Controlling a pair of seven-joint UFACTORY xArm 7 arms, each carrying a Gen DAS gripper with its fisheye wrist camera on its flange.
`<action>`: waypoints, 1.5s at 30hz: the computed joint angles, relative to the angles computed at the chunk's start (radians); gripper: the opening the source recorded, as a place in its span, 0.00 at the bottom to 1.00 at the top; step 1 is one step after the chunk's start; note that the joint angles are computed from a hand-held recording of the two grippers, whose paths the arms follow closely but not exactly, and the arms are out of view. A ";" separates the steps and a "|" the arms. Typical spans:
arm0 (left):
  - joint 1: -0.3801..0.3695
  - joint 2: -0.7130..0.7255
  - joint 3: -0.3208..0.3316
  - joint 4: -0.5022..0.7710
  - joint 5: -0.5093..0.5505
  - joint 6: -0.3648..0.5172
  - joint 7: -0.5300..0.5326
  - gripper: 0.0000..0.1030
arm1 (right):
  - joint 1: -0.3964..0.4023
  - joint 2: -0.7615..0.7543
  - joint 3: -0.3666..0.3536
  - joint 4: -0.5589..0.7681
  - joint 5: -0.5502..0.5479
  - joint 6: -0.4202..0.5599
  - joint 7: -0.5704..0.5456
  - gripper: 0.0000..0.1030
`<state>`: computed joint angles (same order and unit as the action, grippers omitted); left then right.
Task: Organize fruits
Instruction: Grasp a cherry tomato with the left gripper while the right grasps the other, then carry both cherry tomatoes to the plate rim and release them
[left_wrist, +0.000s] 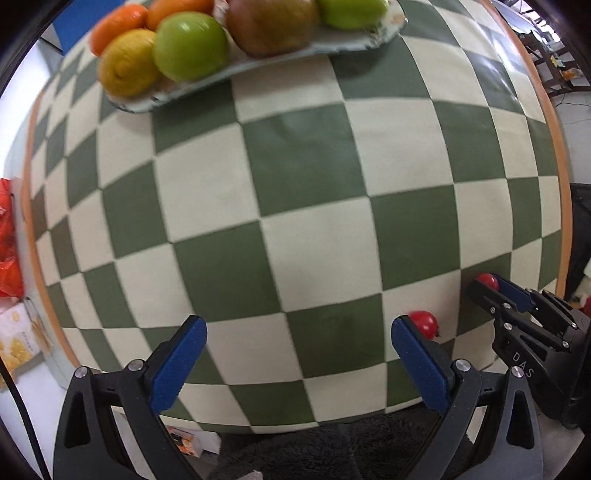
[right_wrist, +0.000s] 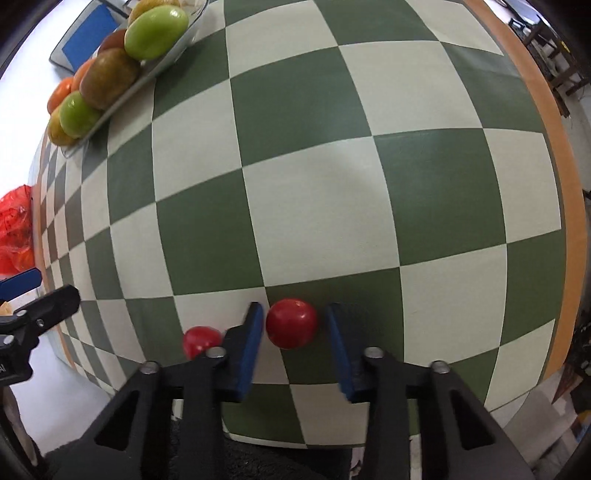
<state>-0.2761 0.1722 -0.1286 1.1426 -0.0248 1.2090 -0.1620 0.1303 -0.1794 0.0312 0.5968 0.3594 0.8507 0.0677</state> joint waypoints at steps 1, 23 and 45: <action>0.004 0.005 -0.002 -0.001 -0.032 0.006 0.004 0.99 | 0.000 -0.010 0.001 -0.008 -0.005 -0.007 -0.004 0.30; -0.082 0.071 -0.064 -0.027 -0.236 -0.046 0.044 0.29 | -0.134 -0.152 -0.084 -0.044 -0.087 0.037 -0.038 0.30; 0.182 -0.036 0.087 0.077 -0.438 -0.121 0.006 0.28 | -0.044 0.082 -0.066 0.228 0.269 -0.019 -0.188 0.30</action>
